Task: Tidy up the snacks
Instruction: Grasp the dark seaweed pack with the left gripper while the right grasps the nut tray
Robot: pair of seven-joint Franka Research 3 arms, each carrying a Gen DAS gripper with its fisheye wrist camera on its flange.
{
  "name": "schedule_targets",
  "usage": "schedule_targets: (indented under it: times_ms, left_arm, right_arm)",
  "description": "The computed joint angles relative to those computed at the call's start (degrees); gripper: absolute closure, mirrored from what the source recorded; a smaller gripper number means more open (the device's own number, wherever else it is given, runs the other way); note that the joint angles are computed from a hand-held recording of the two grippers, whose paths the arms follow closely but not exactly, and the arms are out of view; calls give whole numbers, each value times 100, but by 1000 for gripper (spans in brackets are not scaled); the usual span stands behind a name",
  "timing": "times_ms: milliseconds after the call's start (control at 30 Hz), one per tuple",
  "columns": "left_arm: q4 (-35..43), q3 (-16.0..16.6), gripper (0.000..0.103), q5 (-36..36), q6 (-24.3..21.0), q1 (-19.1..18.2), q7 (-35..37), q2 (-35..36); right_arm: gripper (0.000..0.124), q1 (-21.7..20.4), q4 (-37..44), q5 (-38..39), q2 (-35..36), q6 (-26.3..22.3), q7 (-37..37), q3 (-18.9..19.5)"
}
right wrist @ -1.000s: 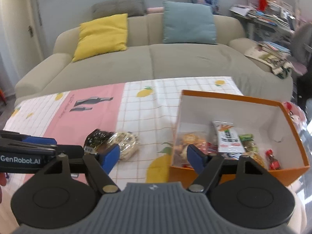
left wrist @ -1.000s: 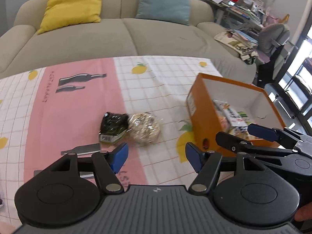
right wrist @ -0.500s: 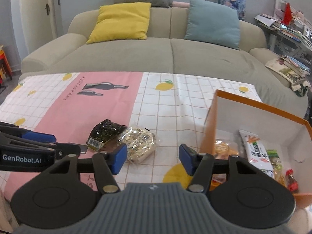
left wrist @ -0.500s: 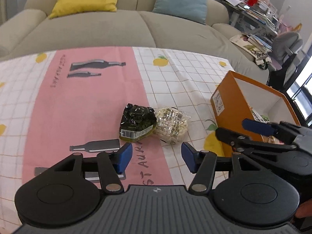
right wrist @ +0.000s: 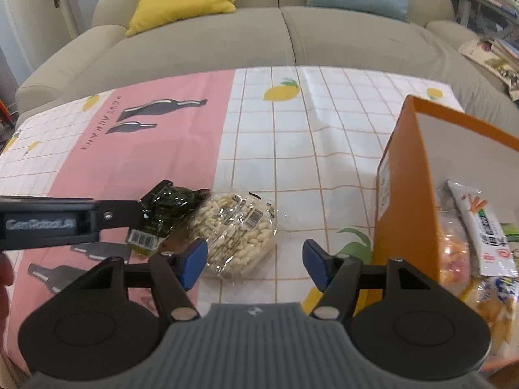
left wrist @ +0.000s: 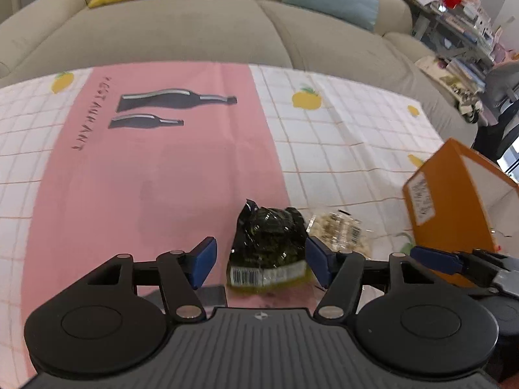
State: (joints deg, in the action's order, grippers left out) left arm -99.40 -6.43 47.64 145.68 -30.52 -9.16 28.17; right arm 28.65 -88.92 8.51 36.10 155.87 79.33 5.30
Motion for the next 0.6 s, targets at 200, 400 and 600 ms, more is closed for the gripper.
schedule_targets:
  times_ms: [200, 400, 600]
  left_arm:
    - [162, 13, 30, -346, 376, 225, 327, 357]
    - [282, 149, 29, -596, 750, 225, 494, 576]
    - [611, 257, 29, -673, 611, 132, 728, 780]
  right_arm:
    - [52, 105, 810, -78, 538, -552, 257, -79]
    - [52, 137, 1266, -134, 852, -924, 262, -80]
    - [45, 70, 1379, -57, 960, -995, 171, -7]
